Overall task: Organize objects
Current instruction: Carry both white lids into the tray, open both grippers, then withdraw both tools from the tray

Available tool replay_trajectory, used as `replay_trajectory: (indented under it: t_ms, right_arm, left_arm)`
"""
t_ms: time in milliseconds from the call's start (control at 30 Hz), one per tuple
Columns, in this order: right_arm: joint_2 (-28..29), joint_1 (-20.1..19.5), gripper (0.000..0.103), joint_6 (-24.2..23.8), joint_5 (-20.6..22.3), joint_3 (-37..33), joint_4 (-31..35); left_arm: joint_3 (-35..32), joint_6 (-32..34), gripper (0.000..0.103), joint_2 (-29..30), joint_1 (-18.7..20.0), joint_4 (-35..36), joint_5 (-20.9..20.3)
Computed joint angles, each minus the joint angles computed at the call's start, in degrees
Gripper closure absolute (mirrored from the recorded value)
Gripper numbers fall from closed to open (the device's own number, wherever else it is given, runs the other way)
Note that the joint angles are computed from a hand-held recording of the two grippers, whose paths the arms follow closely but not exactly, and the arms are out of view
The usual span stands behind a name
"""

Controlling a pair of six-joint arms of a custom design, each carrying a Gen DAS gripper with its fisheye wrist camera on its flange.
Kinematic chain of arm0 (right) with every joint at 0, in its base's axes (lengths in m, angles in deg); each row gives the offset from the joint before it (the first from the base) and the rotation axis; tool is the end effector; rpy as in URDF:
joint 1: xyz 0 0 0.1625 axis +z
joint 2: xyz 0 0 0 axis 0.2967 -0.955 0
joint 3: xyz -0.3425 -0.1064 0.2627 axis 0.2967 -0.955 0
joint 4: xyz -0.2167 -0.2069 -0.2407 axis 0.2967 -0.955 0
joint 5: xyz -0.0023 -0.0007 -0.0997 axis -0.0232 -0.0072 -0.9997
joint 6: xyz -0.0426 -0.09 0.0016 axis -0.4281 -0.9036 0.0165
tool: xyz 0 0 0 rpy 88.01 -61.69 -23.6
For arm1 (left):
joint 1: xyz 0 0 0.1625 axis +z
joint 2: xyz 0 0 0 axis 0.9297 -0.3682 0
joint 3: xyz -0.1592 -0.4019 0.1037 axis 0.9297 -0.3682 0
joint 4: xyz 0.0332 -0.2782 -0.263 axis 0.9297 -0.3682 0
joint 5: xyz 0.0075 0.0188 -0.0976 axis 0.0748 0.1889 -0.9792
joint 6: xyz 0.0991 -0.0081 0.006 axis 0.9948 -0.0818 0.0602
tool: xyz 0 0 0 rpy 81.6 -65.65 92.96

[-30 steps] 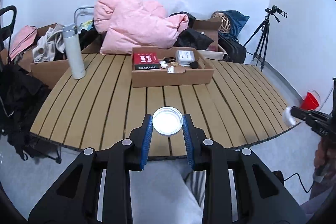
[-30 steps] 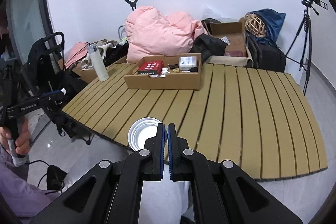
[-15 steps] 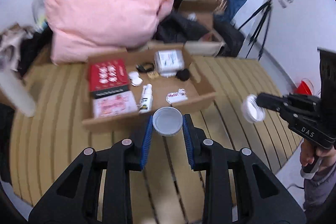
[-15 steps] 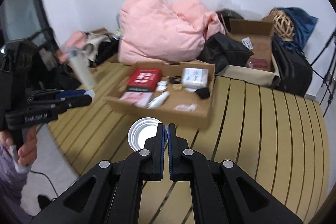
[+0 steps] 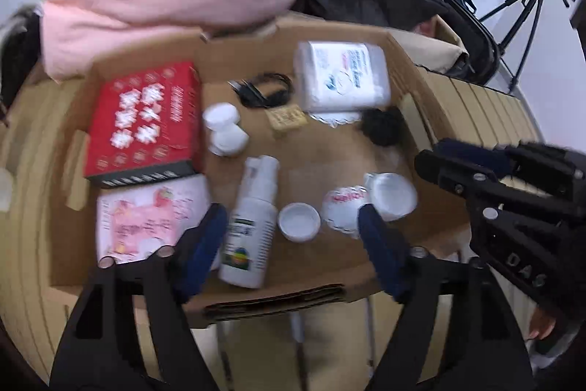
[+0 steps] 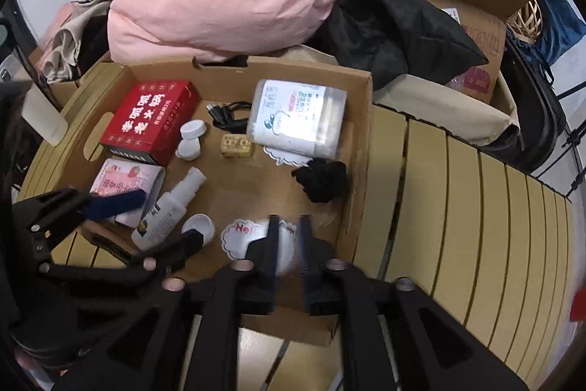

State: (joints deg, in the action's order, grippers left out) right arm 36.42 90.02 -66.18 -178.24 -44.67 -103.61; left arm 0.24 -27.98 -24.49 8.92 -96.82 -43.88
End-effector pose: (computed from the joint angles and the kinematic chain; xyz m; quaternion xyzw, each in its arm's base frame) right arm 0.3158 -0.8064 -0.0633 0.0856 -0.9022 0.2301 0.3546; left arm -0.0001 -0.8262 0.2482 0.2822 0.9129 -0.1315 0.2638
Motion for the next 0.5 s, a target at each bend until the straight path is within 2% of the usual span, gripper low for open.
replay_trajectory:
  t_ms: [33, 67, 100, 133, 200, 300, 400, 500]
  right_arm:
    - [-0.4, -0.1, 0.054, -0.4, 0.7, 0.9, -1.2]
    - [-0.4, -0.2, 0.014, -0.5, 1.1, 0.8, -1.3]
    - [-1.0, -0.2, 0.004, -0.7, 1.6, 2.0, -2.8]
    - [-1.3, -0.1, 0.000, -0.9, 1.9, 2.7, -3.9]
    - [-2.6, 0.5, 0.000, -0.6, 1.4, 4.7, -5.3]
    - [-4.8, 1.6, 0.000, 0.4, 0.6, 8.1, -6.2]
    - [-8.7, 3.2, 0.000, 1.2, -0.2, 15.2, -9.3]
    - [-14.6, 5.4, 0.000, 3.9, 0.3, 25.6, -11.7]
  left_arm:
    - [0.3, 0.7, 0.021, -0.2, -0.1, -0.1, 0.1]
    - [0.4, 1.1, 0.020, -0.7, -0.1, 0.5, 0.2]
    - [0.7, 1.2, 0.018, -1.2, -0.2, 0.6, 1.0]
    - [0.2, 1.3, 0.014, -1.2, -0.3, 0.7, 1.6]
    - [0.9, 1.5, 0.010, -2.2, -0.5, -0.5, 2.6]
    - [3.1, 1.9, 0.009, -5.4, -1.0, -2.1, 4.3]
    - [5.6, 1.1, 0.006, -9.6, -1.4, -2.0, 5.2]
    - [8.9, 0.9, 0.003, -15.0, -2.0, -1.8, 6.1]
